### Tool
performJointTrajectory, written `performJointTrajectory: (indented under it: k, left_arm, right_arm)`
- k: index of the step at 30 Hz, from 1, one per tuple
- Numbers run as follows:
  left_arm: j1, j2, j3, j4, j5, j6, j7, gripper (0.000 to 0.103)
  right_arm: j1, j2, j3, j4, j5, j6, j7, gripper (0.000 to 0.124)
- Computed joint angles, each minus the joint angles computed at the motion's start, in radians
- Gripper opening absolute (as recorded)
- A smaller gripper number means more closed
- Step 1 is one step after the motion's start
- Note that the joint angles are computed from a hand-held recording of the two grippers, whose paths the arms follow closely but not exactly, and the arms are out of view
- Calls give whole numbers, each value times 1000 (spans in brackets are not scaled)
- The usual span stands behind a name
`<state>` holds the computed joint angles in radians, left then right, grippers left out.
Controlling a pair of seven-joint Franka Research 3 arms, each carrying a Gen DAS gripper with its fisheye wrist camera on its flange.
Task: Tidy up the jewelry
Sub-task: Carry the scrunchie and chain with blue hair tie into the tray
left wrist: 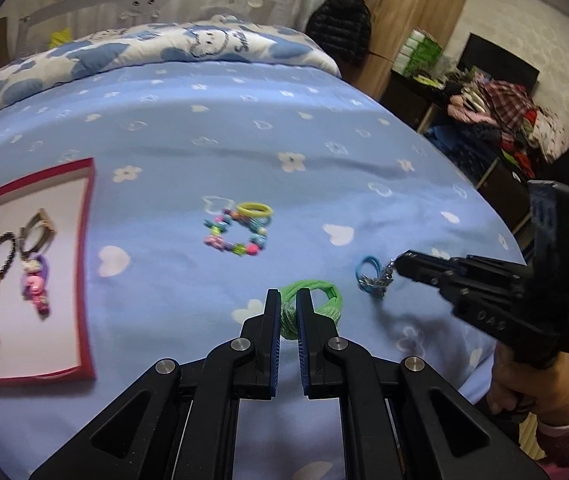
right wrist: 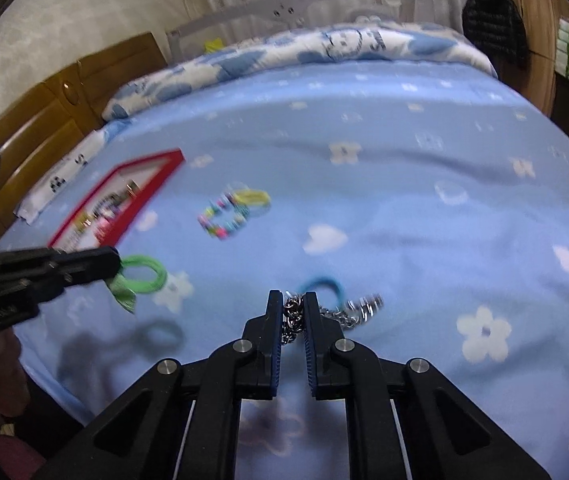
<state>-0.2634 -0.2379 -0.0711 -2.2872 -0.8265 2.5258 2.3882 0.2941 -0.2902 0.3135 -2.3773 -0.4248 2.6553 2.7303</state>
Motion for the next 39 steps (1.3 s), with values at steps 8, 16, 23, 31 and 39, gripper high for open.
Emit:
performJointTrajectory:
  k: [8,16,23,31,39]
  left_arm:
    - [38,-62,54,-29,-24,21,-9,6]
    - [77,-101,101,-62,-1,57,-50,6]
    - [107,-103,133,-73,32,98,-110,6]
    - [132,-99,149,-85,73,143,-182,6]
    - [169,-37,140,-46,130,153,-264,6]
  right_arm:
    - [-10,82,-1,135,-80,72,0,9]
    - [72,242,-62,303,-110,133,-52,9]
    - [167,368,-130,435,-48,173,-150,9]
    - [242,498,-183,582,94,197,-310,9]
    - [297,618,-204,733,252,195,-477,9]
